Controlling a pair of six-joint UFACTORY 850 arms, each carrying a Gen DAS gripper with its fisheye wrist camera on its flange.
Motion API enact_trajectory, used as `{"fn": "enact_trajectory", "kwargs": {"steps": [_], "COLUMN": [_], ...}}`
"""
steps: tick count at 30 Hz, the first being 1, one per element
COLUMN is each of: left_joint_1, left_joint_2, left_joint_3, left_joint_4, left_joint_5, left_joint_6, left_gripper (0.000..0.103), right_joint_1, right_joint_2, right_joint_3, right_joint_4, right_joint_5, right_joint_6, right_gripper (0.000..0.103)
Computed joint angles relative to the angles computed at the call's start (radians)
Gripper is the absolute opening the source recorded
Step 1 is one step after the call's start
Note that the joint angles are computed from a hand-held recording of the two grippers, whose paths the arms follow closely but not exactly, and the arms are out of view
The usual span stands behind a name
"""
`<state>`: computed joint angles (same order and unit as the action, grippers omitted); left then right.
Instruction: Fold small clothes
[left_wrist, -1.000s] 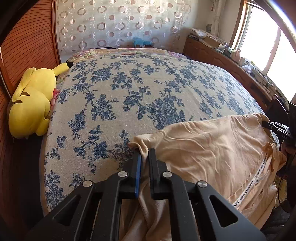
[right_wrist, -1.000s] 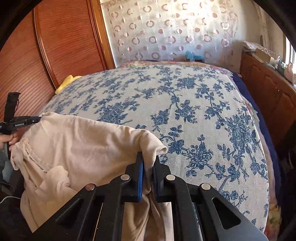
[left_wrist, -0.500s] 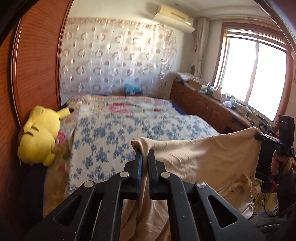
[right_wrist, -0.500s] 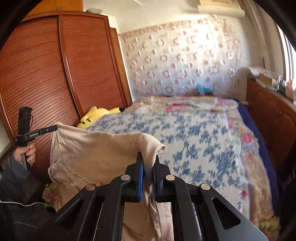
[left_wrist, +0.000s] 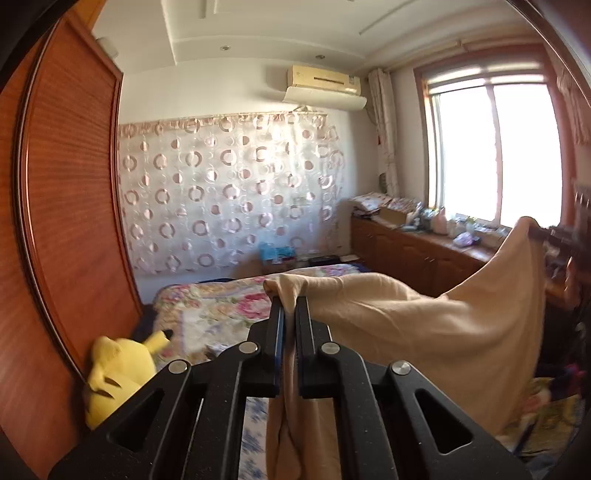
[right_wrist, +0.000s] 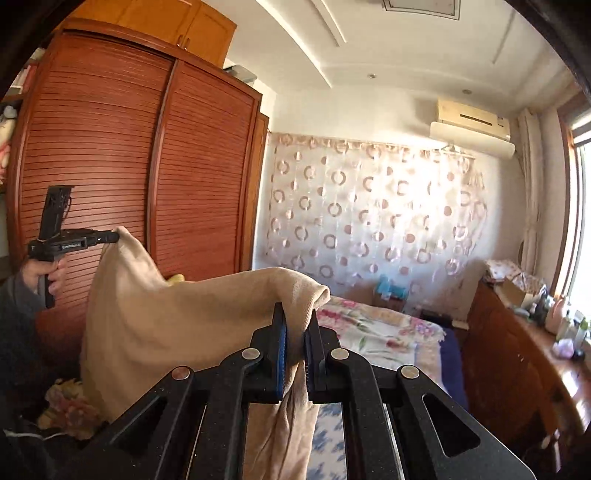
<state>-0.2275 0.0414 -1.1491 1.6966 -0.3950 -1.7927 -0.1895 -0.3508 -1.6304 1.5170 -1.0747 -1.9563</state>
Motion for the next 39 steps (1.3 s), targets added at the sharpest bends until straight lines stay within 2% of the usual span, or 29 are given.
{"fn": "enact_trajectory", "kwargs": {"steps": [3,6,8,10,11,12,14,16,17,18,20,22,23,26,30,33,39], "left_joint_1": [0.068,0.116,0.156,0.188,0.193,0.190,0.192,0.177,0.175,0.165,0.147,0.134,0.126,0.111,0.093,0.082,0.066], "left_joint_2": [-0.126,-0.277,-0.383,-0.453,-0.468,-0.472,-0.474,-0.469,-0.462,-0.447,-0.422,-0.401,-0.392,-0.361,-0.316,-0.290,-0.234], "left_joint_3": [-0.105,-0.201,-0.272,-0.306,-0.303,-0.297,-0.268,-0.247,-0.226,-0.205,-0.156,-0.115,-0.089,-0.015,0.089,0.141,0.220], "left_joint_4": [-0.090,-0.129,-0.309,-0.485,-0.518,-0.544,-0.613,-0.713,-0.760,-0.769,-0.783,-0.777,-0.744,-0.660,-0.445,-0.453,-0.286], "left_joint_5": [0.044,0.043,0.097,0.161,0.177,0.186,0.218,0.203,0.209,0.208,0.212,0.218,0.217,0.240,0.270,0.264,0.230], "left_joint_6": [0.082,0.149,0.329,0.481,0.498,0.511,0.569,0.671,0.720,0.727,0.731,0.711,0.668,0.550,0.294,0.274,0.048], "left_gripper": [0.006,0.006,0.006,0.023,0.028,0.041,0.050,0.073,0.076,0.076,0.076,0.076,0.076,0.076,0.076,0.076,0.076], "right_joint_1": [0.077,0.173,0.236,0.283,0.297,0.304,0.307,0.302,0.299,0.297,0.281,0.263,0.262,0.229,0.184,0.147,0.119], "right_joint_2": [-0.066,-0.153,-0.256,-0.369,-0.420,-0.462,-0.509,-0.515,-0.527,-0.529,-0.545,-0.518,-0.522,-0.461,-0.400,-0.357,-0.322], "right_joint_3": [-0.098,-0.183,-0.277,-0.378,-0.417,-0.451,-0.478,-0.451,-0.458,-0.458,-0.476,-0.431,-0.439,-0.352,-0.251,-0.176,-0.111], "right_joint_4": [-0.043,-0.109,-0.230,-0.428,-0.517,-0.601,-0.701,-0.710,-0.723,-0.725,-0.704,-0.671,-0.660,-0.627,-0.592,-0.562,-0.551], "right_joint_5": [0.127,0.304,0.433,0.519,0.553,0.559,0.538,0.528,0.519,0.510,0.472,0.418,0.413,0.363,0.305,0.265,0.247], "right_joint_6": [0.024,0.064,0.184,0.393,0.498,0.603,0.730,0.728,0.728,0.723,0.715,0.688,0.692,0.650,0.600,0.553,0.520], "right_gripper": [0.008,0.008,0.011,0.020,0.020,0.020,0.021,0.024,0.028,0.030,0.041,0.044,0.044,0.044,0.044,0.044,0.044]}}
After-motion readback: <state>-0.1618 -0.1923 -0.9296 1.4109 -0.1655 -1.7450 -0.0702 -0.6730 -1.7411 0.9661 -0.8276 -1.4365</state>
